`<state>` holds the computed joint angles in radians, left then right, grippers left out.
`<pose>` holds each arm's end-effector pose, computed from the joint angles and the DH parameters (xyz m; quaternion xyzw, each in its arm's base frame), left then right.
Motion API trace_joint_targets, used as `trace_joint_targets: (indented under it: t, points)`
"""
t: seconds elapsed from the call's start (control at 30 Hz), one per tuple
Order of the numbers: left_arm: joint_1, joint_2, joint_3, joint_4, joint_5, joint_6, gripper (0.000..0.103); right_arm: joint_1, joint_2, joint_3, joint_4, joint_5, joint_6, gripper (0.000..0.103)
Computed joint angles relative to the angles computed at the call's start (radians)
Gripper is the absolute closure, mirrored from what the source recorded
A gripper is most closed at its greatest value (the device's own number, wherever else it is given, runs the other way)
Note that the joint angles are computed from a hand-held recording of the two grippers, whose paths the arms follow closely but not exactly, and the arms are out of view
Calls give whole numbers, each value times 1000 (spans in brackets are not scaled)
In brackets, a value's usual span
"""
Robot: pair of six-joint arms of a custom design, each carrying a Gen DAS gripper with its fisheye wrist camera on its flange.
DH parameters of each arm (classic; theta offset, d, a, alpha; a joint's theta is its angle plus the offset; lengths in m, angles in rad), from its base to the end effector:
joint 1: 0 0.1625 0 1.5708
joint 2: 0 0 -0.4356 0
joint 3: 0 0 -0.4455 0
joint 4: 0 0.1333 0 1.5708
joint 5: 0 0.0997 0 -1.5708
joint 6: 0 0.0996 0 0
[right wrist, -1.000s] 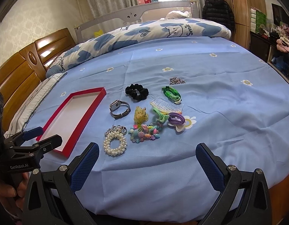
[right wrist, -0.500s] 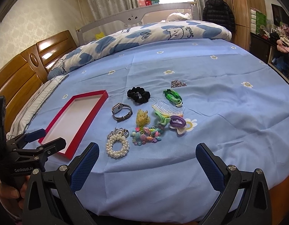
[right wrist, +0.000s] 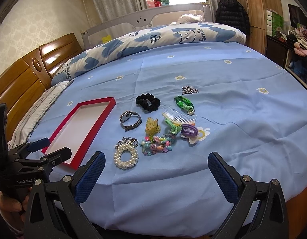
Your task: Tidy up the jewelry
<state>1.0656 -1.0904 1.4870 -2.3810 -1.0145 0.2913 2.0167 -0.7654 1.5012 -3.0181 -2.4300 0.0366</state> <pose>-0.1943 -0.7353 0.3393 0.3130 0.8893 -0.2250 0.2461 0.3810 -0.6628 0.1811 0.0311 -0.8639 0.4008 0.3035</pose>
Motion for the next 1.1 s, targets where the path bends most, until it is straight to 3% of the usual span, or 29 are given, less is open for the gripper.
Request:
trace_joint_targets:
  t: [0.67,1.1]
  points:
    - [6,16,-22,28,-7,-14,0,-8,-1,-5,11,20,12,0]
    - [30,109,-166,134,-35,-53,0,-56,-20,-6,35,95,54,0]
